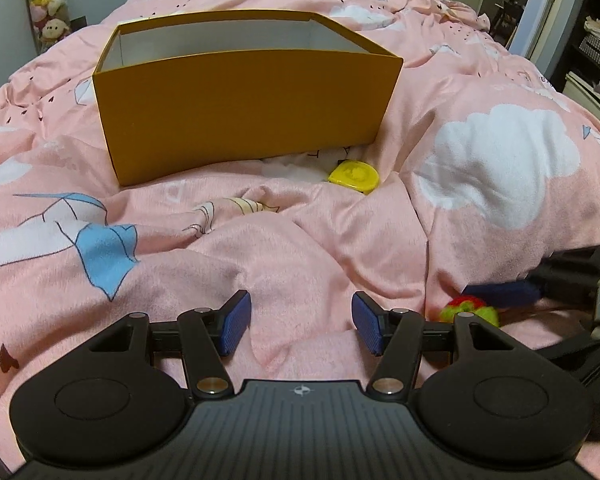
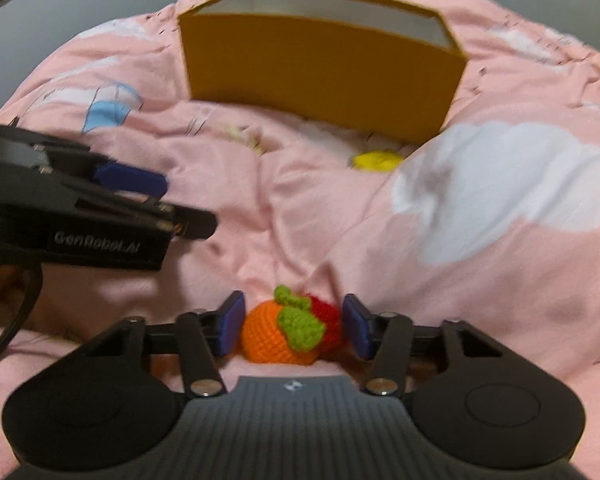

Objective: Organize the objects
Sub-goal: 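Grasp the orange crocheted fruit with the right tool, then grasp the yellow tape measure with the left tool while the right tool holds the fruit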

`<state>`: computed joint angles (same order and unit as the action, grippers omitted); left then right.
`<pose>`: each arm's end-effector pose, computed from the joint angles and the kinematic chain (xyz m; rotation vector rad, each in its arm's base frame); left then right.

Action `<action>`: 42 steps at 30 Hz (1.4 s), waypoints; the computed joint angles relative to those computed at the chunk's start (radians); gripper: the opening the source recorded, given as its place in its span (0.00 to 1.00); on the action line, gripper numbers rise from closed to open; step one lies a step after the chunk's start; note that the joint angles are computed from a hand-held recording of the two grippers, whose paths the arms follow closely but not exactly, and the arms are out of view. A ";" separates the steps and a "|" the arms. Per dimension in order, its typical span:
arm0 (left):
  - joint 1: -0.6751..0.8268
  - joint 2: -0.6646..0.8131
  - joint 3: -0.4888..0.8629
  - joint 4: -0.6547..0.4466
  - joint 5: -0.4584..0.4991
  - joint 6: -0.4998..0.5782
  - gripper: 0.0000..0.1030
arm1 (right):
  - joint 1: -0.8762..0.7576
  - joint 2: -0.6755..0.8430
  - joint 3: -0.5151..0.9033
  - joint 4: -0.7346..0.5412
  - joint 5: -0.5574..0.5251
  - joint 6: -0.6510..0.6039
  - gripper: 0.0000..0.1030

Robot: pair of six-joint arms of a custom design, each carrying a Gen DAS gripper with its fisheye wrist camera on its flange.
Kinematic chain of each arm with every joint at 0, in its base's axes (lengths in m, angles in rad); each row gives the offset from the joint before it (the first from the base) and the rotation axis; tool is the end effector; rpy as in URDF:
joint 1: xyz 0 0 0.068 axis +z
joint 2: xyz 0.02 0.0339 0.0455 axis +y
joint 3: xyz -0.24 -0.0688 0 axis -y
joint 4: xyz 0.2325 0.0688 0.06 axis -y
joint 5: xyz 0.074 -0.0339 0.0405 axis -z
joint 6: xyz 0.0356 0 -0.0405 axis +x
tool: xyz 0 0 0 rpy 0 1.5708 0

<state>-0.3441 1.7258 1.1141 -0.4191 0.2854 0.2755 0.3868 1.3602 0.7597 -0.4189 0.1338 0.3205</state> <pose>0.3143 -0.1233 0.1735 0.8860 2.4307 -0.3957 0.2359 0.0910 0.1732 -0.0366 2.5782 0.0905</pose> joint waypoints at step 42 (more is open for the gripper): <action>-0.095 0.383 0.482 -0.028 0.071 -0.040 0.69 | -0.373 0.170 0.037 0.409 -0.034 -0.198 0.50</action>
